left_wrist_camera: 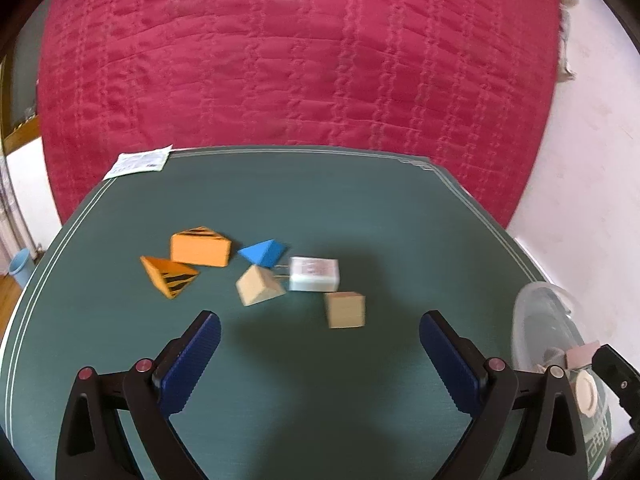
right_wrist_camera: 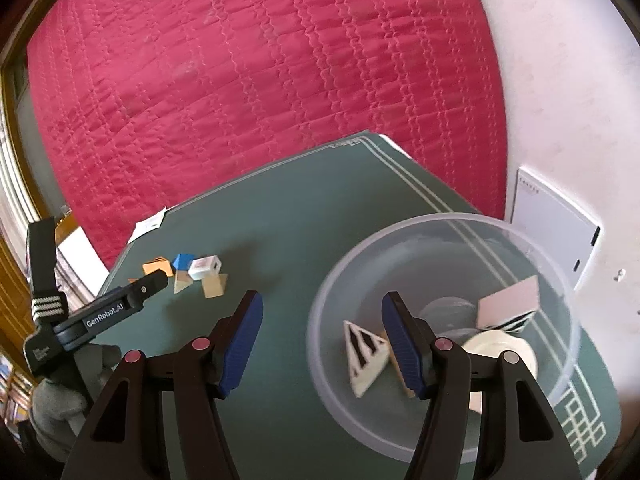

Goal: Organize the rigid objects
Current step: 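Move both open tools back from the bowl toward the remaining blocks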

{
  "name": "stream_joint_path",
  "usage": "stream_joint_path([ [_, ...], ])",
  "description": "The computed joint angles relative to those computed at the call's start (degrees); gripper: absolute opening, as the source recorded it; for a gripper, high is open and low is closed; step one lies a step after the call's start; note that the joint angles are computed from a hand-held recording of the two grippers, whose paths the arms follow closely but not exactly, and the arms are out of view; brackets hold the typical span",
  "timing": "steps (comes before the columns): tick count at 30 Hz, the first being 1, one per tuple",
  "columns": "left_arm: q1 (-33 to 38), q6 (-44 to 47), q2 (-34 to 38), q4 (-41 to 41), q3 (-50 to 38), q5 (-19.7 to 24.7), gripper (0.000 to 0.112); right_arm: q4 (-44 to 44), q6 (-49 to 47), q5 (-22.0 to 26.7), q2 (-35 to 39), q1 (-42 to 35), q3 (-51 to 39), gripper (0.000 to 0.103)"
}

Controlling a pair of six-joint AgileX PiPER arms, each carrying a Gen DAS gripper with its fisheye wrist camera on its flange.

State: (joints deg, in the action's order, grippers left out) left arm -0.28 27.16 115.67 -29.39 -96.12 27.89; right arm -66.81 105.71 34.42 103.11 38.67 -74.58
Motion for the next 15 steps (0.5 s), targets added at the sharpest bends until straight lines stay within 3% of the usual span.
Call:
stream_joint_path([
  [15, 6.23, -0.3, 2.79, -0.4, -1.23, 0.3, 0.102, 11.63, -14.81, 0.29, 9.26, 0.56, -14.66, 0.063],
])
